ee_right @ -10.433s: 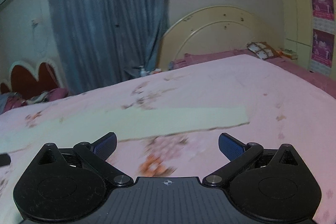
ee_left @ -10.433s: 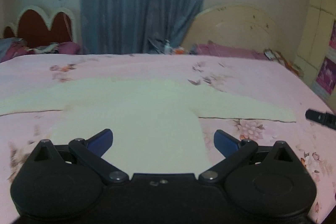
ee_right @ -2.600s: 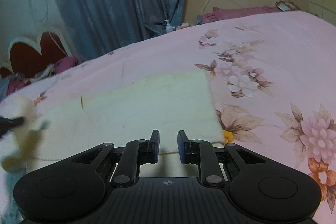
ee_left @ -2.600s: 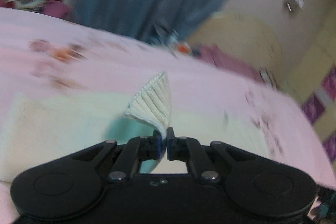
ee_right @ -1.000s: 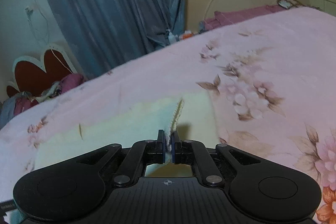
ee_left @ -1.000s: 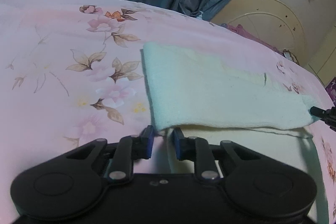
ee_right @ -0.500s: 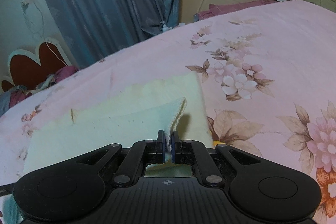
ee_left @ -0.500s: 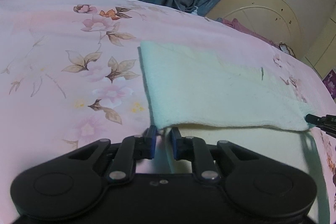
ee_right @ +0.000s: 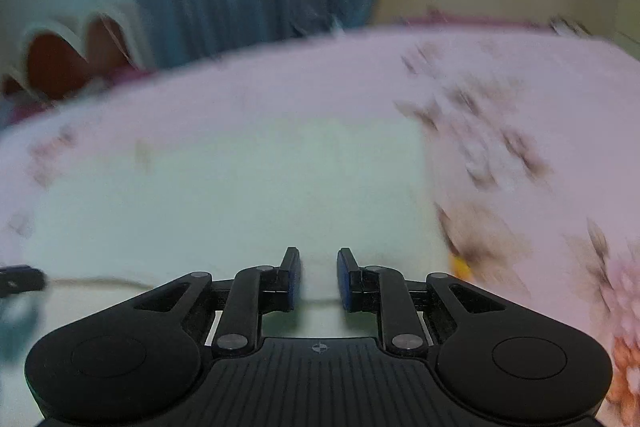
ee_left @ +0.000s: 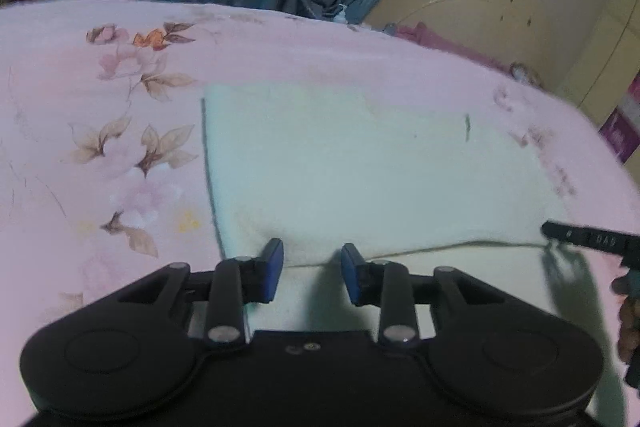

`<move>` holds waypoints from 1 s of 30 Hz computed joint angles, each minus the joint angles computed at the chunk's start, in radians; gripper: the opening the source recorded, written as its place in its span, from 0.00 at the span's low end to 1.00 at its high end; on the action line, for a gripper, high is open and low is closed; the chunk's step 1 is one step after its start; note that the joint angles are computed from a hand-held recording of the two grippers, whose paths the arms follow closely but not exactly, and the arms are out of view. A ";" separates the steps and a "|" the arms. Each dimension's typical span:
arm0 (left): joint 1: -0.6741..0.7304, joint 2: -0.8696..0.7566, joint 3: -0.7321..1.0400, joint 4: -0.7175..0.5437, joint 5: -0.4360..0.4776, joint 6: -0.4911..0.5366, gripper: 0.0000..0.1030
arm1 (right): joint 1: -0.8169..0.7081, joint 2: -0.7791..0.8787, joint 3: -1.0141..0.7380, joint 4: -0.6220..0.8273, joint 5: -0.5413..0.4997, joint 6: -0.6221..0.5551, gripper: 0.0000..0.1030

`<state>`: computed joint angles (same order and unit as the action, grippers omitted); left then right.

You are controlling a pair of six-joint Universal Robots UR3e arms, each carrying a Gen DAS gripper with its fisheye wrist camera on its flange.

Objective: Fold small clothes

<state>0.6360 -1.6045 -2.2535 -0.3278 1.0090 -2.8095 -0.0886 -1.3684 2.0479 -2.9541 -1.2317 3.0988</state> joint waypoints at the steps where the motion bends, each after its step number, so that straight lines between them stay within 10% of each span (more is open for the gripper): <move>1: 0.022 0.005 0.002 -0.017 -0.032 -0.013 0.31 | -0.011 -0.016 -0.007 0.034 0.006 -0.006 0.18; 12: -0.096 -0.486 0.537 0.109 0.121 -0.153 0.29 | -0.001 0.212 -0.288 0.040 -0.134 0.073 0.18; 21: -0.203 -0.362 0.396 0.215 0.107 -0.155 0.51 | 0.060 0.186 -0.289 -0.012 -0.036 0.143 0.18; 23: -0.266 -0.368 0.390 0.236 0.148 -0.146 0.51 | 0.129 0.245 -0.380 0.047 0.012 0.114 0.26; 26: -0.298 -0.361 0.334 0.267 0.166 -0.132 0.51 | 0.205 0.298 -0.424 0.052 -0.002 0.035 0.67; 28: -0.292 -0.342 0.274 0.291 0.189 -0.104 0.51 | 0.204 0.300 -0.399 0.032 -0.021 0.005 0.64; 30: -0.241 -0.304 0.177 0.355 0.171 -0.071 0.50 | 0.170 0.266 -0.350 0.014 -0.063 0.006 0.34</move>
<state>0.3952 -1.9087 -2.0765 0.0275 1.1804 -2.8805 0.0812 -1.1027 1.6982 -2.9406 -1.2947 3.1051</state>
